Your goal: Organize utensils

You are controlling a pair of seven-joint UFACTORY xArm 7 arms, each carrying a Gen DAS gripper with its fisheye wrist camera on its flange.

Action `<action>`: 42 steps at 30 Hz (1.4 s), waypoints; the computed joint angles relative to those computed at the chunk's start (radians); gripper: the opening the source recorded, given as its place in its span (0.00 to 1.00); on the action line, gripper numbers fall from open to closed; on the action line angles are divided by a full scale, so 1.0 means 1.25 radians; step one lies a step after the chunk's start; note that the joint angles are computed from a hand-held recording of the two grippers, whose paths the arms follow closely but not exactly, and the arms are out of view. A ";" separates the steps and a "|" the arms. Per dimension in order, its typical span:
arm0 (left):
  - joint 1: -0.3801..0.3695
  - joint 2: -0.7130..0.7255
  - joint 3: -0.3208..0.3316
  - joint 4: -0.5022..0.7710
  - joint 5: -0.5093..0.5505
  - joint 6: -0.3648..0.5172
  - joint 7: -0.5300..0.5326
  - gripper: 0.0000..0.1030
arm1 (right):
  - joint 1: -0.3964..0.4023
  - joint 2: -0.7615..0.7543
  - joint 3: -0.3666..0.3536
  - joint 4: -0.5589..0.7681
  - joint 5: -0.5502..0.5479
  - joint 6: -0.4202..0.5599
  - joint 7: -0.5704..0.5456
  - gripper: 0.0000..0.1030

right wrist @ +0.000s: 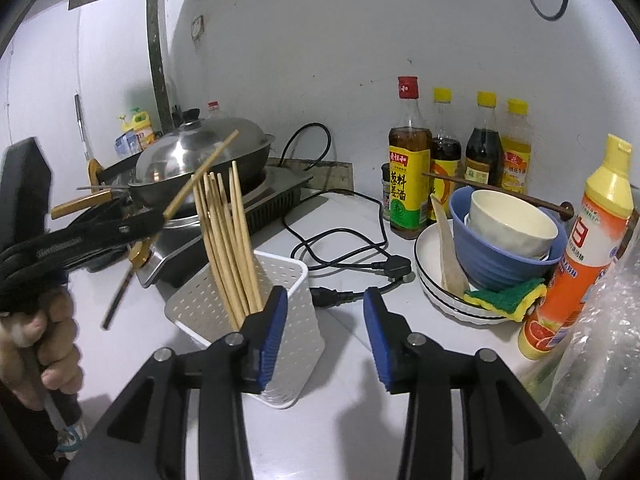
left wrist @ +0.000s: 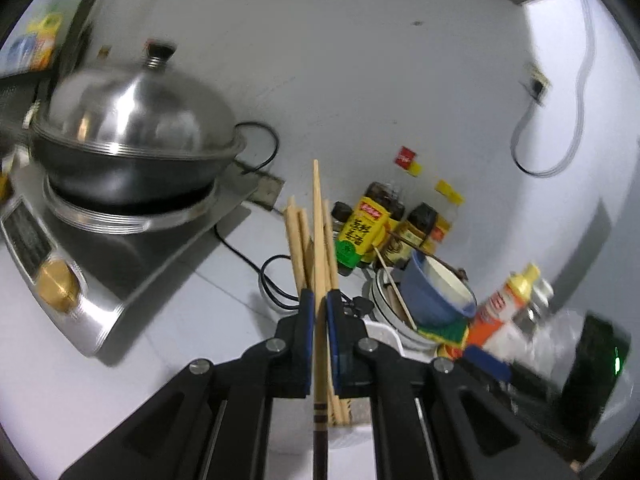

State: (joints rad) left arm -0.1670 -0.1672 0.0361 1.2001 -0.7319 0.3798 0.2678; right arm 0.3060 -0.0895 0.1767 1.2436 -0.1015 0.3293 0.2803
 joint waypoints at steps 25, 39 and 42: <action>0.017 0.100 -0.077 0.059 0.046 0.018 -0.105 0.06 | -0.008 0.004 -0.022 -0.048 0.156 -0.057 -0.110 0.43; -0.010 0.003 -0.032 -0.024 0.041 0.075 -0.009 0.34 | -0.021 -0.023 0.006 -0.043 -0.006 -0.028 0.039 0.45; -0.017 -0.018 -0.021 -0.035 0.020 0.086 0.015 0.34 | -0.025 -0.037 0.015 -0.046 -0.040 -0.017 0.075 0.45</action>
State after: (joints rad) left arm -0.1882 -0.1894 0.0098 1.1559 -0.7075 0.4876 0.2860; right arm 0.2745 -0.1362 0.1960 1.1858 -0.1518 0.3076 0.3743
